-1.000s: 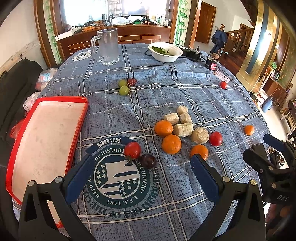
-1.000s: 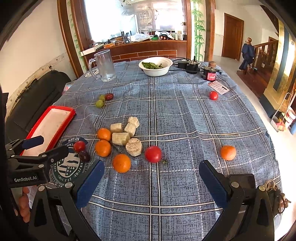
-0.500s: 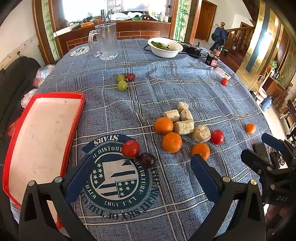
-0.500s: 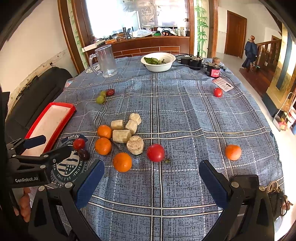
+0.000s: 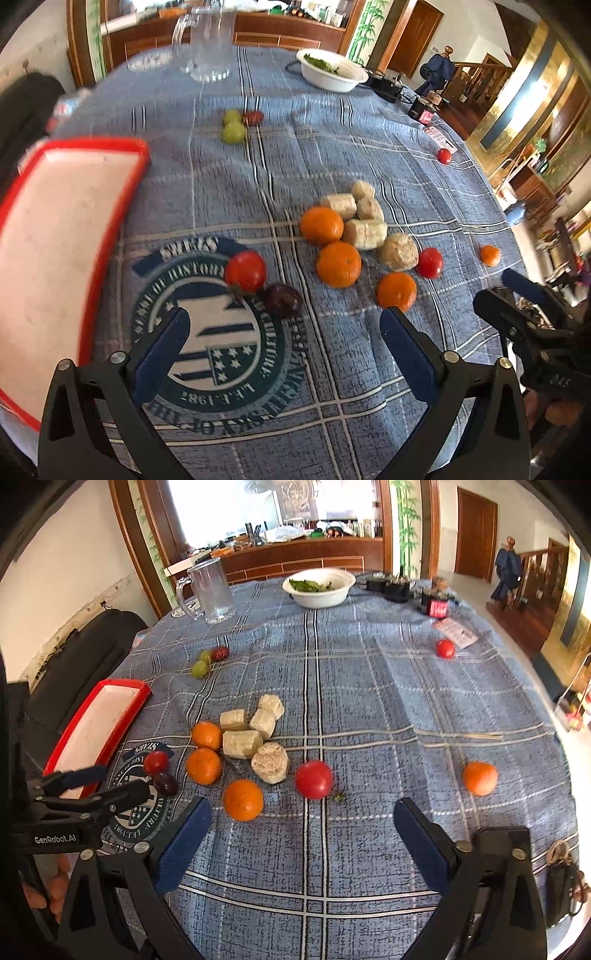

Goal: Organize fruits
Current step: 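Grasp the red tomato with the left gripper while the right gripper grasps a mandarin orange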

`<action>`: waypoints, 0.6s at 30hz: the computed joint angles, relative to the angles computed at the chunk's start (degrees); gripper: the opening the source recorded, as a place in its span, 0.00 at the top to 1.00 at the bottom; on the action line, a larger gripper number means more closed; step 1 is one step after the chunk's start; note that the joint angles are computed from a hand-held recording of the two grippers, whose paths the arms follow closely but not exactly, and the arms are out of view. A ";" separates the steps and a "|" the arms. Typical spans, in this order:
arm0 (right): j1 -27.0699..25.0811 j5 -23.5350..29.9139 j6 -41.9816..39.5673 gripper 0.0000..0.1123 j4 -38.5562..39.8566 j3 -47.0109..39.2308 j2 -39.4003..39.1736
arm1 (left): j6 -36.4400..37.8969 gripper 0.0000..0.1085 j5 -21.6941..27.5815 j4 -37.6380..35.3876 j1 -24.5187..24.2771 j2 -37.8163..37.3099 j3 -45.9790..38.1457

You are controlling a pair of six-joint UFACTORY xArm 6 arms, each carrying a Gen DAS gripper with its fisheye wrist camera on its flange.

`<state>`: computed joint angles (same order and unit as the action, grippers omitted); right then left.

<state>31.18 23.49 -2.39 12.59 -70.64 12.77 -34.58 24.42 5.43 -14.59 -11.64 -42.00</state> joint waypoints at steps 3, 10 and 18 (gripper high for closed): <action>-0.36 2.78 -3.43 0.23 5.22 -1.90 1.43 | 5.22 0.16 -0.36 -5.96 -0.18 0.79 0.13; 0.78 9.42 -13.49 0.38 15.13 -6.85 4.96 | 11.15 0.24 -2.11 -14.04 1.06 0.92 0.61; 2.50 10.87 -10.54 0.45 9.22 -11.52 9.40 | 11.85 0.35 -1.45 -16.94 4.00 2.54 -1.29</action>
<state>33.67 34.36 -12.93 21.81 -82.16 22.17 -22.73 22.97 -11.51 -10.59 -9.10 -43.30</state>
